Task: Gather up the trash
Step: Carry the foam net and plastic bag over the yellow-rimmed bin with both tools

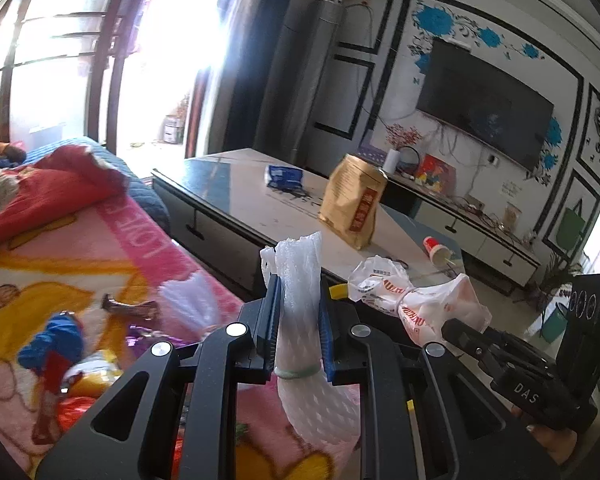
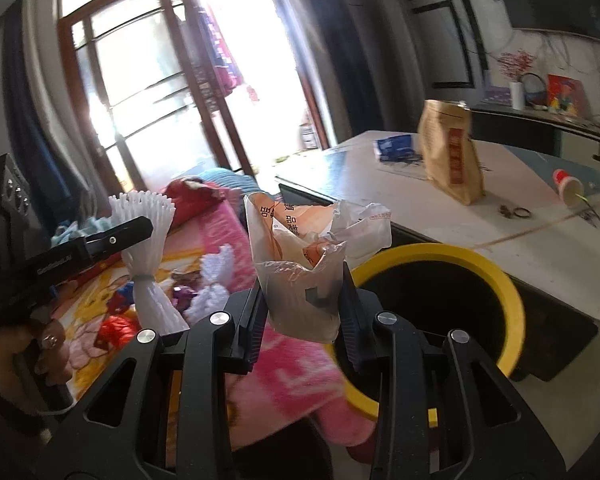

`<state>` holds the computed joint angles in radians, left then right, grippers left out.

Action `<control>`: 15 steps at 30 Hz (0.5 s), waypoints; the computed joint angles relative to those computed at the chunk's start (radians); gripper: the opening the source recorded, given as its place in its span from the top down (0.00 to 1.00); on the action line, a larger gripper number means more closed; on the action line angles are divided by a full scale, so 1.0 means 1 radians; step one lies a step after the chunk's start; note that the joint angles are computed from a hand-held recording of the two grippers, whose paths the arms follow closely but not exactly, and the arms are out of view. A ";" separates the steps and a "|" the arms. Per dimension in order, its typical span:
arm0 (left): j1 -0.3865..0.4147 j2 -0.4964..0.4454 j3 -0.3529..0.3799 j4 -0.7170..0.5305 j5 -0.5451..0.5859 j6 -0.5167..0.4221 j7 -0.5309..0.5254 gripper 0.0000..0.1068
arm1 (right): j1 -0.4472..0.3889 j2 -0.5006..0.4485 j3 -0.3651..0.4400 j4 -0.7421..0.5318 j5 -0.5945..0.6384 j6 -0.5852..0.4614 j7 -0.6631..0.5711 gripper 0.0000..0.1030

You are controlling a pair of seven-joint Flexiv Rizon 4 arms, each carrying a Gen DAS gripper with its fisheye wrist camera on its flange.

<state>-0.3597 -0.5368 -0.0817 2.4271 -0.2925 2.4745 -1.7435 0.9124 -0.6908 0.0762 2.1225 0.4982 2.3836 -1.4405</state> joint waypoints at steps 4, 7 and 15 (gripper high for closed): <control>-0.033 -0.033 -0.005 -0.057 -0.026 -0.030 0.041 0.84 | -0.012 -0.001 -0.008 0.010 0.036 -0.001 0.015 0.75; -0.057 -0.058 -0.007 -0.095 -0.050 -0.050 0.068 0.84 | -0.032 -0.006 -0.008 0.016 0.046 -0.007 0.037 0.75; -0.106 -0.124 -0.006 -0.200 -0.105 -0.113 0.140 0.84 | -0.070 -0.017 -0.010 0.037 0.042 -0.036 0.117 0.75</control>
